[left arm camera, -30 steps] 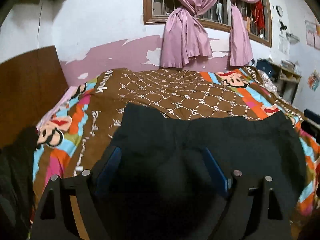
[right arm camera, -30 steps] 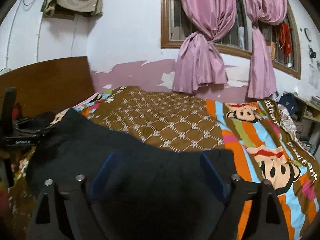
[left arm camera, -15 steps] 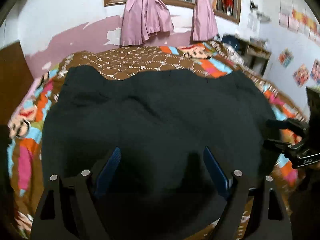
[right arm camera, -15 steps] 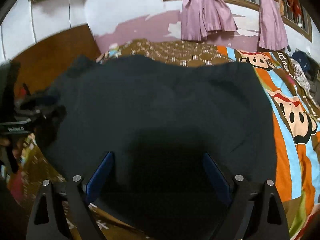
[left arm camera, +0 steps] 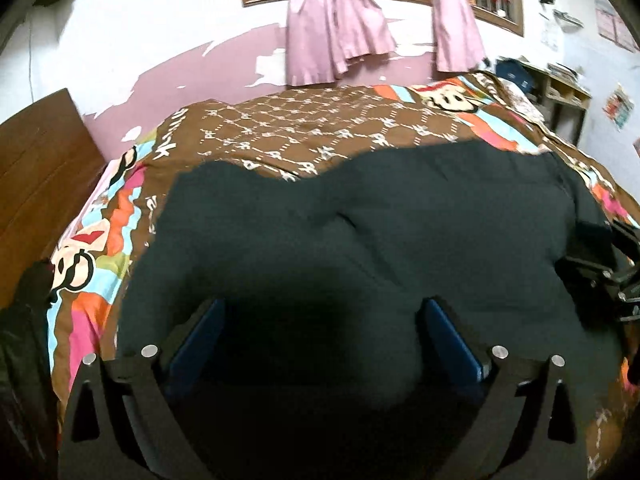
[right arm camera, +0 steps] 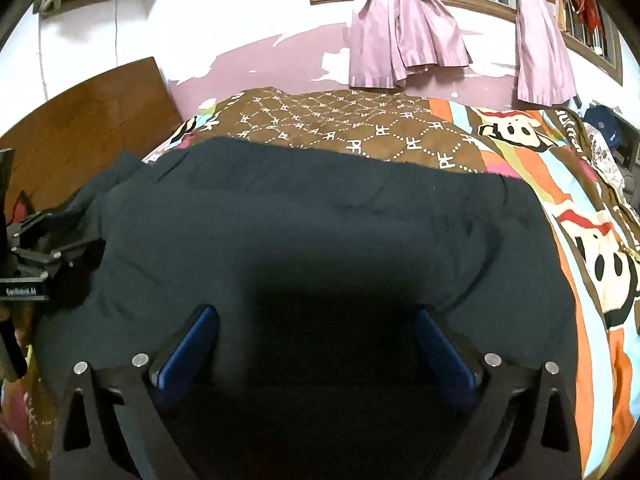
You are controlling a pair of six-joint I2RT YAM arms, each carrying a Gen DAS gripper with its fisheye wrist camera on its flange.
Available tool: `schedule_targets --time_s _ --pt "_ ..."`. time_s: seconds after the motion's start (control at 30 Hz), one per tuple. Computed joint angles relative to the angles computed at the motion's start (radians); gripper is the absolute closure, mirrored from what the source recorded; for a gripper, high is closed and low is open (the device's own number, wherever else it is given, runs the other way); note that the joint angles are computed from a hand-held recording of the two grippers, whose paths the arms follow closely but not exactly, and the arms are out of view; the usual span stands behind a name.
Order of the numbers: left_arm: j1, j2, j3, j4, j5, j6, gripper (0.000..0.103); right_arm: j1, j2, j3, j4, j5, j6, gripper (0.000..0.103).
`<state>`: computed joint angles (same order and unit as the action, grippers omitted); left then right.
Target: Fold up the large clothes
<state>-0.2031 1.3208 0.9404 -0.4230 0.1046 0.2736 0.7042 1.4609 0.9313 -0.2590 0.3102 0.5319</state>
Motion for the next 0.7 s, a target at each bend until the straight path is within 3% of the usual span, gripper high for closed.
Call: schedule_targets --time_s 0.23,0.47,0.7 --pt "0.087 0.124 0.094 0.034 0.019 -0.054 0.004 -0.085 0.114 0.075 0.049 -0.057 -0.093 0.0" --pt "0.174 0.19 0.122 0.072 0.184 -0.12 0.002 -0.141 0.221 0.113 0.121 -0.094 -0.082 0.0" --pt "0.171 0.227 0.135 0.113 0.212 -0.173 0.001 -0.196 0.271 0.123 0.165 -0.189 -0.082 0.0"
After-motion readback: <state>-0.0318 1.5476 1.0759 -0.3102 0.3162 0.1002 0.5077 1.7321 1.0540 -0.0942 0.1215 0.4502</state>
